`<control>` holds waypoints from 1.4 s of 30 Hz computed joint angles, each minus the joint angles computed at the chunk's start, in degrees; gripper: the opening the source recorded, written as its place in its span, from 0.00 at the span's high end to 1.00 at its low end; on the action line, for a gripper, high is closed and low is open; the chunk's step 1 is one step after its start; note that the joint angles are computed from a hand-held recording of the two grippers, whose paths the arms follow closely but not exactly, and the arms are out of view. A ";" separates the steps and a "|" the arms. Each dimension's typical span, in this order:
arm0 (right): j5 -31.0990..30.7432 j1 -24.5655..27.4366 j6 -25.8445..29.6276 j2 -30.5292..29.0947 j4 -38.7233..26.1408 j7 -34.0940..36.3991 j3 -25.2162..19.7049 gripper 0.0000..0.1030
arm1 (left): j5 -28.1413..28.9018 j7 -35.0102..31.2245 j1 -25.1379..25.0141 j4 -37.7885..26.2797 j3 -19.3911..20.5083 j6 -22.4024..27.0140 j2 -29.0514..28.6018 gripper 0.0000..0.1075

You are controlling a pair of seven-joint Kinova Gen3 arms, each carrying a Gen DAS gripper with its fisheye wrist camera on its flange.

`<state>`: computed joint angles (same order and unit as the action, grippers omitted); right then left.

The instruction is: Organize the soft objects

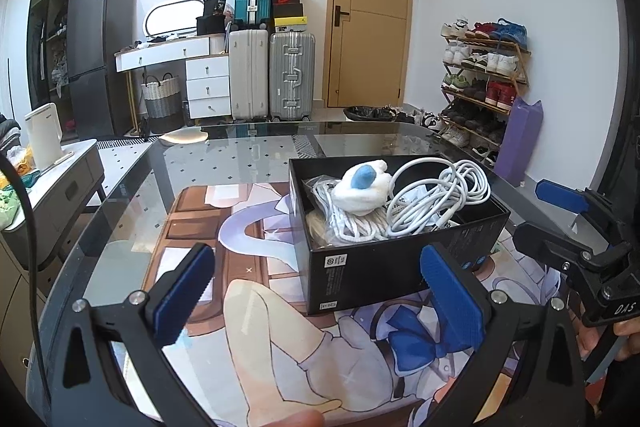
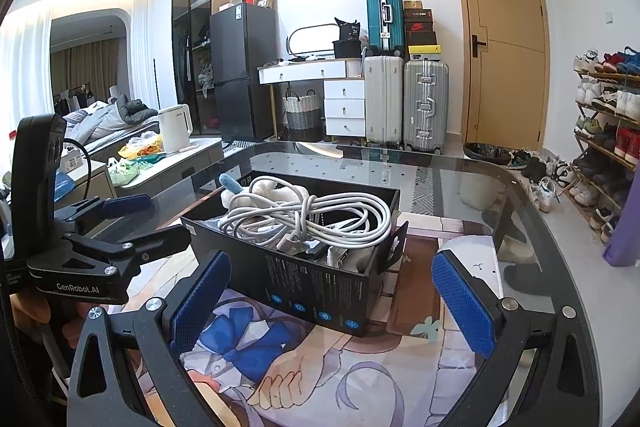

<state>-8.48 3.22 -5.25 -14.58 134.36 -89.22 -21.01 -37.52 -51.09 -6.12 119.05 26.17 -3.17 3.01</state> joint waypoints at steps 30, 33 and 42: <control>-0.32 -1.52 -0.90 -0.17 0.62 0.24 1.75 0.01 | -5.16 5.86 1.31 -0.04 -1.28 -0.06 -0.23 0.04; -0.37 -1.41 -0.72 -0.20 0.49 0.26 1.66 0.01 | -5.90 6.59 0.78 -0.03 -0.81 -0.03 -0.21 0.04; -0.07 -1.60 -0.49 -0.17 0.29 0.04 2.02 0.01 | -6.68 7.33 0.52 -0.05 -0.54 -0.10 -0.18 0.04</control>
<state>-8.56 1.62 -5.74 -14.74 134.65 -89.18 -18.99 -44.20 -43.75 -5.60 119.00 25.63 -3.27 2.83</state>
